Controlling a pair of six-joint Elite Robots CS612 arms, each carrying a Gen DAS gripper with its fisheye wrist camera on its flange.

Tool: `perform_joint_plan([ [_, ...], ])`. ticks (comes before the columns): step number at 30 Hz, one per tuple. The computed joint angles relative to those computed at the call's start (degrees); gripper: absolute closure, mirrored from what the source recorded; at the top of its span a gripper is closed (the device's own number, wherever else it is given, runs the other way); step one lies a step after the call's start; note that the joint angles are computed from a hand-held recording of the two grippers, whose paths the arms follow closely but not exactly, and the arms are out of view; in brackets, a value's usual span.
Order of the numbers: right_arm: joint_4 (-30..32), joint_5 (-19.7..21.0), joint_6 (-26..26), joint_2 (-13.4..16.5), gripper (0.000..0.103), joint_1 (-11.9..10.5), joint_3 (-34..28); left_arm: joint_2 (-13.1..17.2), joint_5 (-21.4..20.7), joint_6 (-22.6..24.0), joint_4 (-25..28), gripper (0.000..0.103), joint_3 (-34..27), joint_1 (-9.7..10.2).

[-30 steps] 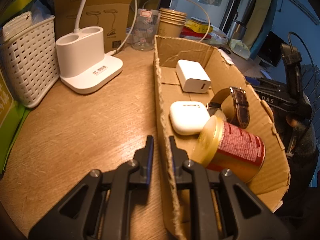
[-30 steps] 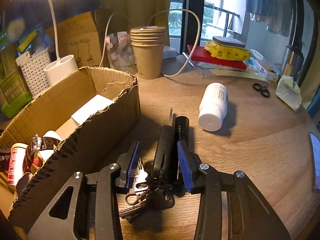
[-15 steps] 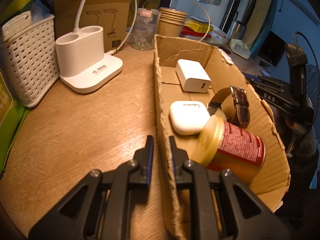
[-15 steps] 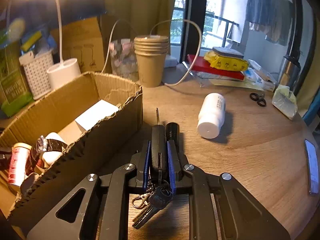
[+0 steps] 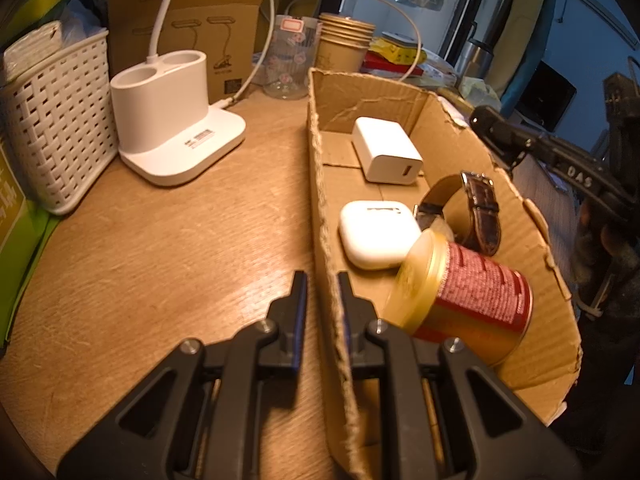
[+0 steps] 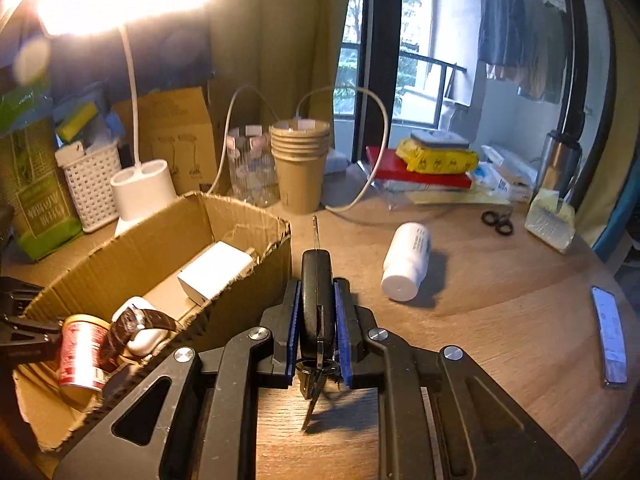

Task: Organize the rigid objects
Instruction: 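Close the right gripper on the black car key and lift it, then carry the car key into the box and open the right gripper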

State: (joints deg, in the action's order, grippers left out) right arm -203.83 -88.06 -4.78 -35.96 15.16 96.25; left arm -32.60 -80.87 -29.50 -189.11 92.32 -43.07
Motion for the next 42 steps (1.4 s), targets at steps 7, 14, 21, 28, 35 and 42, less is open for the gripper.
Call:
perform_joint_plan([
  [7, -2.44, -1.65, 0.38, -1.4, 0.086, 0.45, 1.25, 0.17, -0.77, 0.28, -0.13, 0.088, -0.25, 0.25],
  [14, -4.41, -2.36, 0.06, -2.49, 0.086, 0.94, 1.68, 0.24, -0.99, 0.69, -0.08, 0.088, -0.38, 0.33],
  [21, -4.97, -1.47, -0.96, -3.08, 0.085, 1.85, 0.71, 0.29, -1.2, 0.75, -0.24, 0.088, -0.4, 0.41],
  [28, -3.91, 0.68, -2.51, -2.84, 0.085, 3.17, -1.35, 0.22, -0.4, 0.39, 0.15, 0.088, -0.38, 0.32],
  [35, -0.48, 3.19, -4.42, -1.88, 0.085, 4.4, -3.93, 0.21, -0.49, 0.31, -0.12, 0.088, -0.24, 0.32],
  [42, 4.89, 4.23, -3.85, 0.09, 0.085, 5.05, -6.15, 0.11, -0.68, 0.25, -0.41, 0.088, 0.01, 0.31],
])
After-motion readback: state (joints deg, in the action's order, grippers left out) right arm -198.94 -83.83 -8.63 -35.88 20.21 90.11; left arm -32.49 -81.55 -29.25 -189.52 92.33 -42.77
